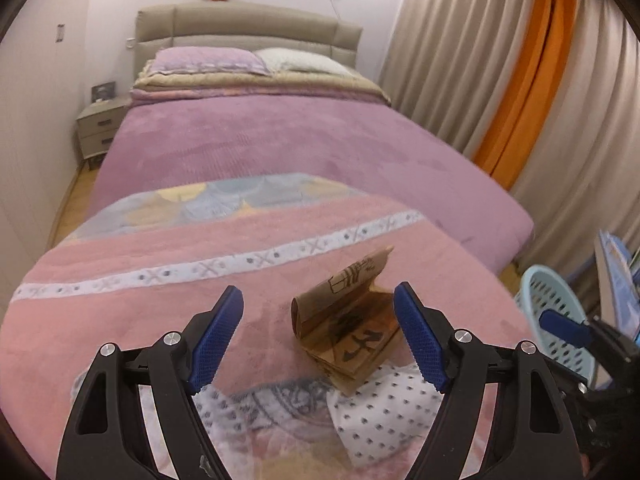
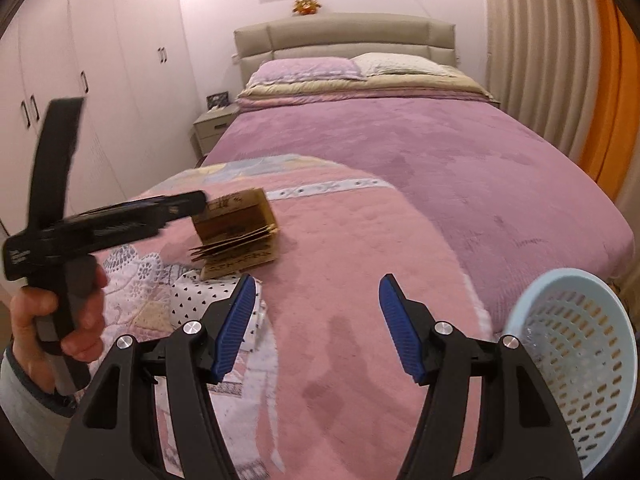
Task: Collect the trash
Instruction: 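Move both open tools back over the cardboard and white paper, then grasp the brown cardboard with the left tool while the right tool grasps the white heart-print paper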
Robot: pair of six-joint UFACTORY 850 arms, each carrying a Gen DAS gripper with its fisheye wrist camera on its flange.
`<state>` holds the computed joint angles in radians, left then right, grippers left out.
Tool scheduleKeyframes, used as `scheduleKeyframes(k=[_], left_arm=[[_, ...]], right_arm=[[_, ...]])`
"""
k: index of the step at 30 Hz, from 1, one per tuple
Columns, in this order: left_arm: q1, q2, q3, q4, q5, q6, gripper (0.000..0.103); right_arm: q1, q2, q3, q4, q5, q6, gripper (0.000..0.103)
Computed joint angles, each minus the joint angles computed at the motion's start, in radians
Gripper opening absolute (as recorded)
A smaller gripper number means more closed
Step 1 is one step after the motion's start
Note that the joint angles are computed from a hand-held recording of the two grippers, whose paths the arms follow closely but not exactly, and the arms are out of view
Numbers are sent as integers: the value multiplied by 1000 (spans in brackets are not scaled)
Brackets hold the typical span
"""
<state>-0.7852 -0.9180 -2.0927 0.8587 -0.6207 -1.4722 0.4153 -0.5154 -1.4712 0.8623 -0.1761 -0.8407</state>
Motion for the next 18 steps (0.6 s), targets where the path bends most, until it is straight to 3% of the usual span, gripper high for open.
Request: scheduleKeyframes(k=[7,9,12,16,18], left_arm=[[23,-45,-44,-125,42,121,51],[24,-53,-50,-142,53,136,33],[21,-59,-56,-142,35,143,19],[13,-18,-5,-105,21,60,7],[7,19,47,-50,13,-16,5]], right_arm=[[13,-53,-64,-150,-50,135,60],[9,-71,-88,-131,-78,125,60],[6,-97,-119,-132,-112,135,60],[10,-130,-158,-141,-168,153,60],[11,-136,-166,-137,-185,145,52]])
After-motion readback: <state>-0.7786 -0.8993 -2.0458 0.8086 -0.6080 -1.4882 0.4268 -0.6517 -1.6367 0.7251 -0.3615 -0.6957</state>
